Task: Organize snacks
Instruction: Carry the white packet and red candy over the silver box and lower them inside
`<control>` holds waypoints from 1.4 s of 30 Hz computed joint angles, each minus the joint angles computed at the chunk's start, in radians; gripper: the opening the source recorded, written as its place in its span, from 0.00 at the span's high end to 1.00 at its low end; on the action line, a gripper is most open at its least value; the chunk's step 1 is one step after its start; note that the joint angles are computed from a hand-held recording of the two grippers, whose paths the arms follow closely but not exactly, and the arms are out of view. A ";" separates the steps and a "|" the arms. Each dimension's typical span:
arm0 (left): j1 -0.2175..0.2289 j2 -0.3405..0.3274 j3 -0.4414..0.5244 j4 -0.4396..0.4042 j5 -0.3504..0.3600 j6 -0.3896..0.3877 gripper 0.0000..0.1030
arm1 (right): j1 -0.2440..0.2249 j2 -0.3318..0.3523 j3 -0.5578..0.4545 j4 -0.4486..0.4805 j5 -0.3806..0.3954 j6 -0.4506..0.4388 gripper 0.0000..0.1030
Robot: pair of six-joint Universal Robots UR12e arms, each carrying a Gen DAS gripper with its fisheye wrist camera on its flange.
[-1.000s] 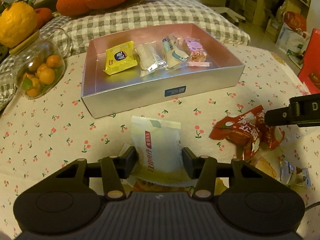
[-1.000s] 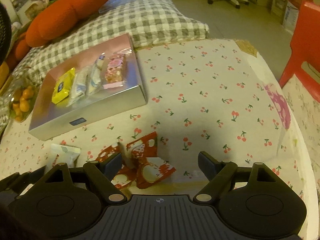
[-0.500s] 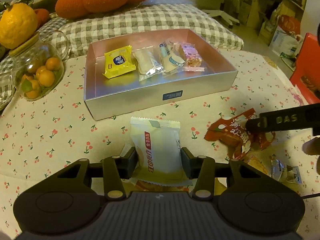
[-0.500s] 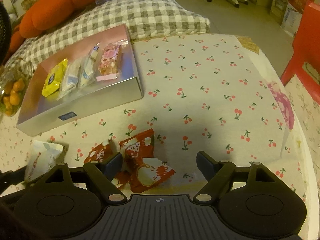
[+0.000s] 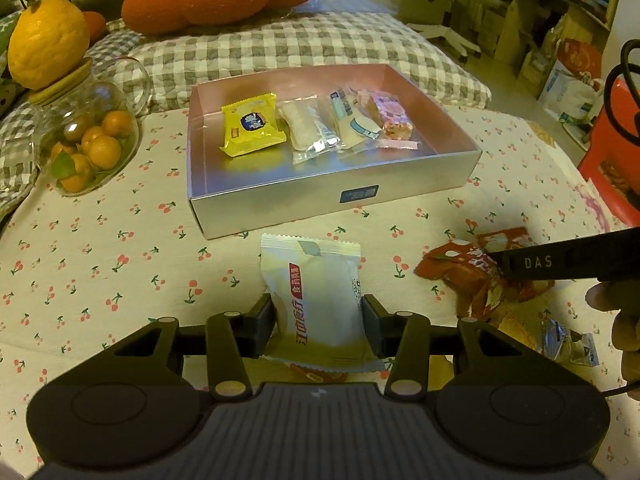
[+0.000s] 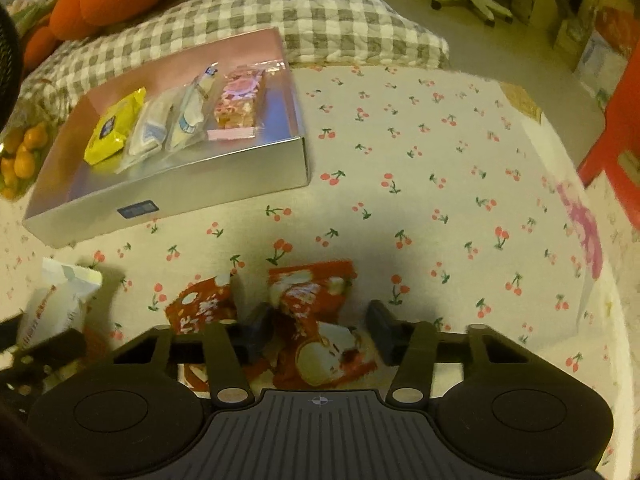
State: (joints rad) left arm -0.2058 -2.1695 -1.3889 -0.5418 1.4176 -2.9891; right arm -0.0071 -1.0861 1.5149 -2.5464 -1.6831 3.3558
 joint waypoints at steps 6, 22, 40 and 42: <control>0.003 0.002 -0.002 0.002 -0.008 -0.007 0.58 | 0.001 -0.001 -0.002 -0.001 0.009 -0.017 0.67; 0.018 0.010 0.000 0.022 -0.042 -0.038 0.58 | -0.016 -0.032 0.017 -0.063 0.085 0.041 0.68; 0.030 -0.007 0.038 0.064 -0.074 -0.173 0.58 | -0.036 -0.043 0.019 -0.133 0.212 0.157 0.68; 0.031 -0.011 0.044 0.067 -0.075 -0.190 0.58 | -0.036 -0.042 0.015 -0.140 0.225 0.170 0.68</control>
